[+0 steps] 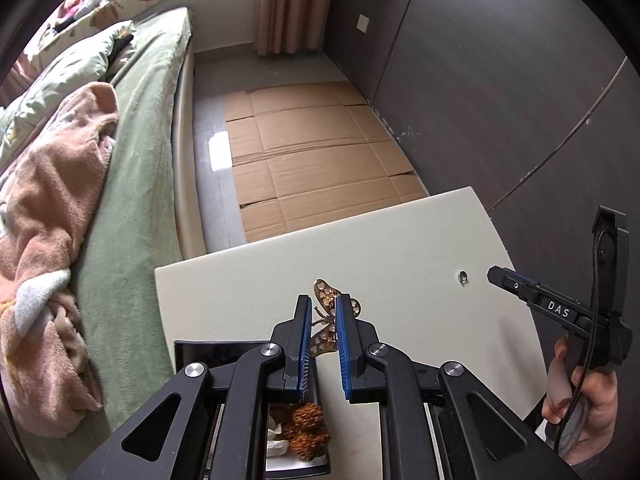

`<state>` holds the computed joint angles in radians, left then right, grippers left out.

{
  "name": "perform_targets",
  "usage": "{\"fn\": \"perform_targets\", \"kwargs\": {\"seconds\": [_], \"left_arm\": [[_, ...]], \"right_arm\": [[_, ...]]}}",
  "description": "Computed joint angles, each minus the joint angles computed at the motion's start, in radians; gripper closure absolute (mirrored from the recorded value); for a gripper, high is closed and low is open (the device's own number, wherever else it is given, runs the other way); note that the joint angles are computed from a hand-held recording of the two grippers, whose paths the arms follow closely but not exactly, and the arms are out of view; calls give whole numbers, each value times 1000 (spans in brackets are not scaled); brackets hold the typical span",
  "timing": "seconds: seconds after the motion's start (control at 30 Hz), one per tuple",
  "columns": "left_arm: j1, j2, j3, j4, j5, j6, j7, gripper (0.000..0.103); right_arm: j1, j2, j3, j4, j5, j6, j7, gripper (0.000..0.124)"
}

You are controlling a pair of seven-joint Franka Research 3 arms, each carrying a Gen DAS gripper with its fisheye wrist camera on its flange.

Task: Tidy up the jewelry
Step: 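Drop the brooch into the box with the left tool while the right grasps the silver ring, then carry the silver ring over the box and open the right tool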

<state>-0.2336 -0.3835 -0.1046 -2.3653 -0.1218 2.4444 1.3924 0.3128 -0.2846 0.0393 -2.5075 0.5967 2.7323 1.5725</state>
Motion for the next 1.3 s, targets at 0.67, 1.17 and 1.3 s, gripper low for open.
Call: {"fn": "perform_targets", "kwargs": {"seconds": [0.67,1.17,1.3], "left_arm": [[27,-139,52,-129,-20,-37,11,90],[44,-212,83,-215,-67,1,-29,24],[53,-275,89,-261,-46,2,-43,24]], "right_arm": [[-93,90,152,52,-715,-27,446,112],[117,-49,6,-23,-158,90,47,112],[225,-62,-41,-4,66,125,-118,112]]}}
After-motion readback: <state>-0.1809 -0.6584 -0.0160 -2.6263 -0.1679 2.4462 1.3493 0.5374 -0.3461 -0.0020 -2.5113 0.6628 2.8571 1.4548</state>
